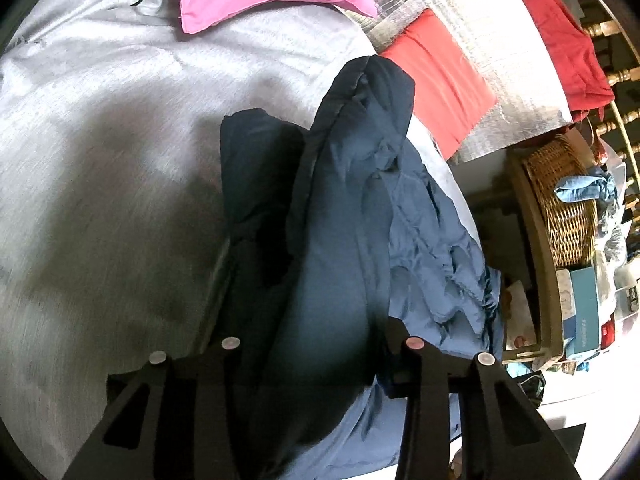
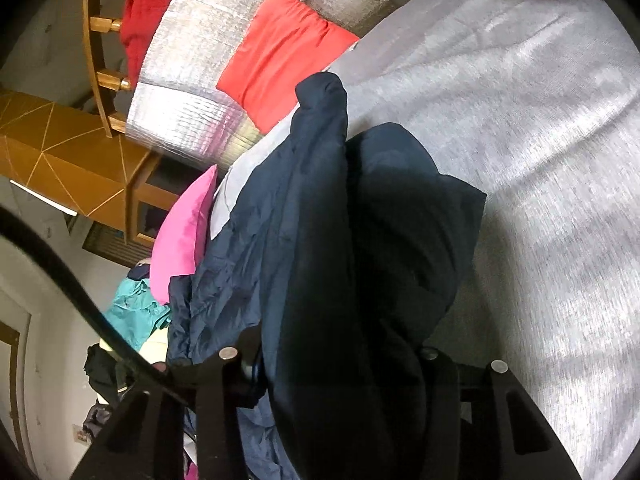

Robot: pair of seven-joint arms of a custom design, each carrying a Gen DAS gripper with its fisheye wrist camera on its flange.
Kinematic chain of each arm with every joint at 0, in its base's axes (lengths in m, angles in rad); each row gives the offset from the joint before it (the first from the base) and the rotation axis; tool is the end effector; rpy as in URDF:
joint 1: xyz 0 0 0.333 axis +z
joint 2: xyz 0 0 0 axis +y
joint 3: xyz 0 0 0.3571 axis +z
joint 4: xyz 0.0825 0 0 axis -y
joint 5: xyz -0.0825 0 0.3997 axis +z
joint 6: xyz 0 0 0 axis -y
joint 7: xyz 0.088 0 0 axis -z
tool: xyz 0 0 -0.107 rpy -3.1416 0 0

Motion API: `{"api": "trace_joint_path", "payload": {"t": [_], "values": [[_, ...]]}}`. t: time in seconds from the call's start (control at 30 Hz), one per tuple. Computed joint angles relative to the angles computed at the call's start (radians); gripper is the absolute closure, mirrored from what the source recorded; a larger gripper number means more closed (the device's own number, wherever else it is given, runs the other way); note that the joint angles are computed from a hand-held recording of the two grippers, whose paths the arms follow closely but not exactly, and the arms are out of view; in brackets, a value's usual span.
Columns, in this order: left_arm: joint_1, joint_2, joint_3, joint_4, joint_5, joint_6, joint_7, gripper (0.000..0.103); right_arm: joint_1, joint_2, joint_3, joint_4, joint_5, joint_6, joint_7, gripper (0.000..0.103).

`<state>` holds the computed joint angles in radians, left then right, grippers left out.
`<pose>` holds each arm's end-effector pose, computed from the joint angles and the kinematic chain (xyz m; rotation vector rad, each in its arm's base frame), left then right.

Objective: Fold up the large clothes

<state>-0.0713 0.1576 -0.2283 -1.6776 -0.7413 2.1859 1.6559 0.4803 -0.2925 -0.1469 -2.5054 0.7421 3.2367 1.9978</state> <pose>0.6321 -0.2097 0.5903 1.8224 -1.9006 0.9742 0.4658 0.0860 0.5200 -0.7220 2.0226 -0.0611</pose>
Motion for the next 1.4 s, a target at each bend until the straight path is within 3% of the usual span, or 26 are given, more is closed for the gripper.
{"api": "trace_joint_path", "payload": {"t": [0.3, 0.83, 0.97, 1.03, 1.17, 1.3, 1.4], "values": [[-0.017, -0.011, -0.002, -0.006, 0.032, -0.005, -0.055, 0.062, -0.092, -0.044, 0.098, -0.029, -0.03, -0.05, 0.06, 0.054], [-0.048, -0.058, 0.006, -0.063, 0.062, 0.008, -0.093, 0.062, -0.132, -0.14, 0.175, -0.125, -0.075, -0.066, 0.173, 0.054], [-0.059, -0.029, 0.007, -0.041, 0.121, 0.0, -0.163, 0.053, -0.233, -0.14, 0.244, -0.123, -0.147, -0.136, 0.236, 0.05], [-0.074, 0.003, 0.005, -0.002, 0.215, -0.018, -0.216, 0.041, -0.292, -0.134, 0.279, -0.113, -0.192, -0.181, 0.289, 0.043], [-0.071, 0.028, -0.006, 0.035, 0.257, -0.03, -0.268, 0.037, -0.324, -0.152, 0.286, -0.109, -0.247, -0.229, 0.355, 0.035], [-0.068, 0.006, -0.009, 0.022, 0.275, 0.028, -0.296, 0.037, -0.419, -0.215, 0.347, -0.113, -0.36, -0.31, 0.46, 0.032], [-0.092, -0.037, -0.005, -0.015, 0.378, 0.133, -0.329, 0.037, -0.533, -0.294, 0.443, -0.117, -0.496, -0.388, 0.575, 0.032]]}}
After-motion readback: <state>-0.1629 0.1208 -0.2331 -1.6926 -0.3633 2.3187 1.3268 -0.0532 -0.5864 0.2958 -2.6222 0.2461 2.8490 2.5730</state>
